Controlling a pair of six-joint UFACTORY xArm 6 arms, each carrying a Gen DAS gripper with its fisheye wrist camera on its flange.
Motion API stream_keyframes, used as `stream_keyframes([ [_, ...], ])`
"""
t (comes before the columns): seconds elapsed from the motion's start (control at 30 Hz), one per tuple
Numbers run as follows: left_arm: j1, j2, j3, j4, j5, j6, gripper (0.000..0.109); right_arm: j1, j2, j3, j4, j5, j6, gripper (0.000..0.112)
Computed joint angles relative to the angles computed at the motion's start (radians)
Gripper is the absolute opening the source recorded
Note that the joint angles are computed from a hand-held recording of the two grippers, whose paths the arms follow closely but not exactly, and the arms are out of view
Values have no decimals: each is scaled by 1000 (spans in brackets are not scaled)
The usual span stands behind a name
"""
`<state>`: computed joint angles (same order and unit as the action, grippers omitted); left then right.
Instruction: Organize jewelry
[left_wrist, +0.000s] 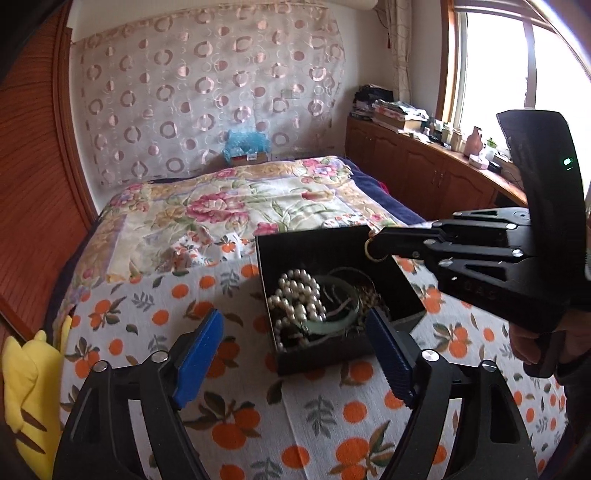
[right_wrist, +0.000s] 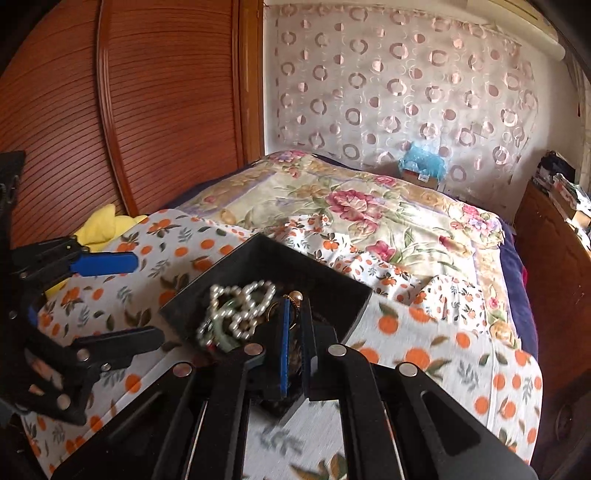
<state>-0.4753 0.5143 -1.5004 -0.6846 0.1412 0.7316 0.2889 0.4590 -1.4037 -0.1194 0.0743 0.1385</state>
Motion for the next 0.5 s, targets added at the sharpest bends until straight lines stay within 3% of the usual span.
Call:
stream_keyframes([
  [0.17,8,43,-68,80,5,-77,78,1,49,-71,57,34,-62,7],
  [0.4,27,107,-151,190,26,-193,83,13,100,-147,296,64,-269,7],
  [0.47,31,117,-161,204,32,-212,83,12,108,-158,310,69,-278,10],
  [0.5,32,119,-160,212,31,-221,84,11,112,-162,314,71,-281,17],
])
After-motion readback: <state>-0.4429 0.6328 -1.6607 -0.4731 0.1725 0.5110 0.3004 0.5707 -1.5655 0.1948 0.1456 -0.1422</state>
